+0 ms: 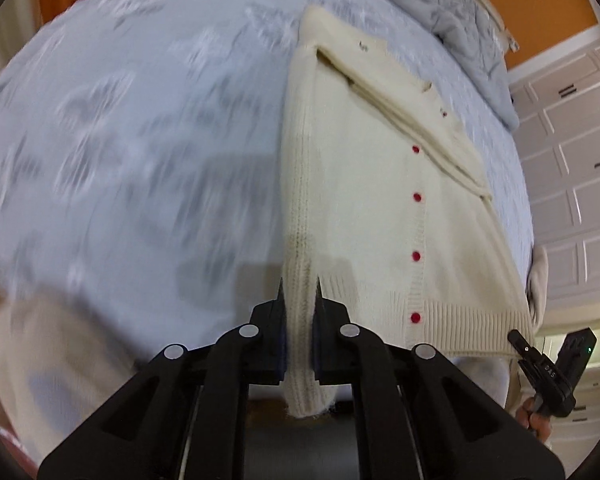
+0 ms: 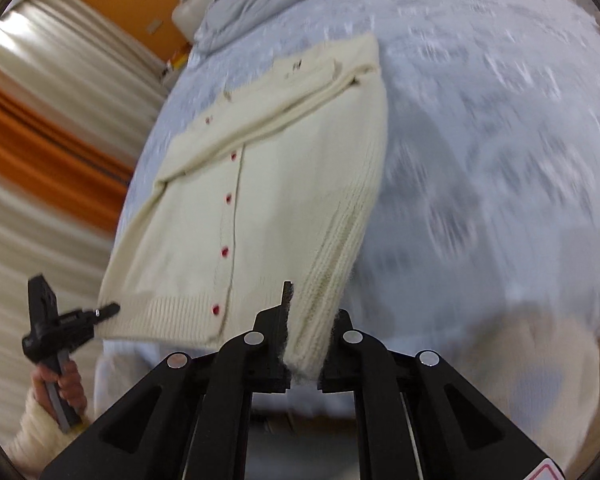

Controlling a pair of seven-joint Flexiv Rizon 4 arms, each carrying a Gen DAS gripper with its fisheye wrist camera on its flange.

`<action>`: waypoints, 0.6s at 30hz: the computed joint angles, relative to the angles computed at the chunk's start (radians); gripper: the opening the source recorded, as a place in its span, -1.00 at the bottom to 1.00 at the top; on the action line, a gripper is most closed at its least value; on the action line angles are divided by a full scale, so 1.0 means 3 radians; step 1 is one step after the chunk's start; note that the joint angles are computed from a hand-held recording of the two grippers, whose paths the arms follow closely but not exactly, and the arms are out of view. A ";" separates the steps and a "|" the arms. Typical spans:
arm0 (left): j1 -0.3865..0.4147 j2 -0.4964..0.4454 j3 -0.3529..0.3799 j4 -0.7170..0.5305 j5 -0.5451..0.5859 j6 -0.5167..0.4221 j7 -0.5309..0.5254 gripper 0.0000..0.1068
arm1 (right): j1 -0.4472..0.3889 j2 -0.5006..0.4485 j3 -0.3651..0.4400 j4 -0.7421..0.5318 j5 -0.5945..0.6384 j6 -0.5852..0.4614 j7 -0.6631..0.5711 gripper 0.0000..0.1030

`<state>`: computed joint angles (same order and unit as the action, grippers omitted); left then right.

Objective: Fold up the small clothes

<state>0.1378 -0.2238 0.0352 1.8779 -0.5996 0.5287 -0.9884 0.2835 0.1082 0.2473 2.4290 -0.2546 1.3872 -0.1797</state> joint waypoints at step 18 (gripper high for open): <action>0.0016 0.0257 0.0026 -0.0266 -0.0307 -0.0320 0.0152 -0.85 | 0.0133 0.0497 -0.0096 0.0010 0.0919 0.0513 -0.0995 -0.84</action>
<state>0.1425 -0.1466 0.0431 1.7982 -0.6917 0.4328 -0.9427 0.3232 0.2573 0.2185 2.4320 0.0212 1.5410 -0.4782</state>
